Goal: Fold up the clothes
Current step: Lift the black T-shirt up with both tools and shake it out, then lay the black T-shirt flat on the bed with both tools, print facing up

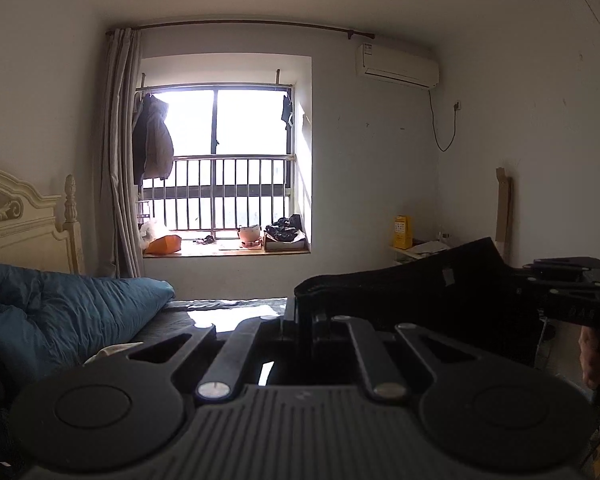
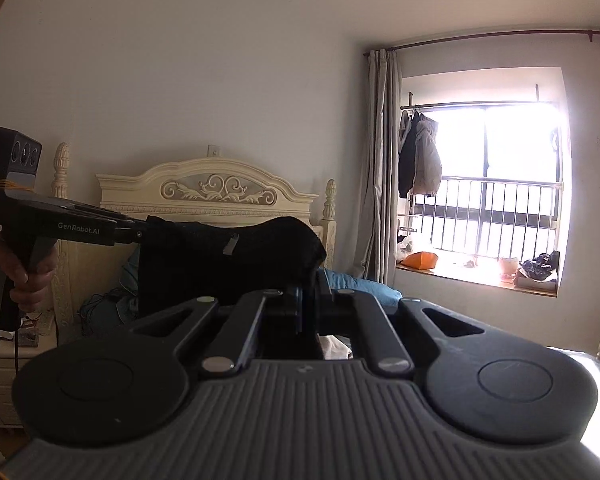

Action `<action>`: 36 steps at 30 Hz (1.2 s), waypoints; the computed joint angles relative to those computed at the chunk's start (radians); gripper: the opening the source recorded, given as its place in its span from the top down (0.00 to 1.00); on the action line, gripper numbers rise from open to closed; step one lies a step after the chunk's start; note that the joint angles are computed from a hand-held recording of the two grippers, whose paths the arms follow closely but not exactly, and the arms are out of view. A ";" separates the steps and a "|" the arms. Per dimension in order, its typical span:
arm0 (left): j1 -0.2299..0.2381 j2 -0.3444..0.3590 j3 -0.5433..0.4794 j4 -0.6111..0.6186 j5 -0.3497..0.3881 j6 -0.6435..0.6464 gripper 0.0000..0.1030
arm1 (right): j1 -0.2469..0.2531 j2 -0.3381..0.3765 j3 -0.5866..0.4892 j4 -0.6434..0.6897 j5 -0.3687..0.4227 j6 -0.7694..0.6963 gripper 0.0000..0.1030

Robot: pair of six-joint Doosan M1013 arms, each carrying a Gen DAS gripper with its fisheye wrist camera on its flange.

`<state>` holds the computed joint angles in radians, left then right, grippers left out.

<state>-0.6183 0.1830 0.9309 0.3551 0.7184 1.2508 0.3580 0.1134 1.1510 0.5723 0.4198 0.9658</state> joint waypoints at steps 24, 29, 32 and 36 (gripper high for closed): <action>0.343 0.446 -0.159 -0.784 0.121 0.663 0.94 | 0.060 0.506 -0.472 -0.851 0.449 0.863 0.97; 0.341 0.530 -0.173 -0.751 0.141 0.679 0.93 | 0.061 0.580 -0.470 -0.883 0.501 0.898 0.97; 0.337 0.562 -0.165 -0.725 0.146 0.666 0.88 | 0.053 0.630 -0.488 -0.862 0.518 0.895 0.96; 0.337 0.582 -0.134 -0.722 0.156 0.661 0.59 | 0.037 0.691 -0.497 -0.830 0.519 0.917 0.94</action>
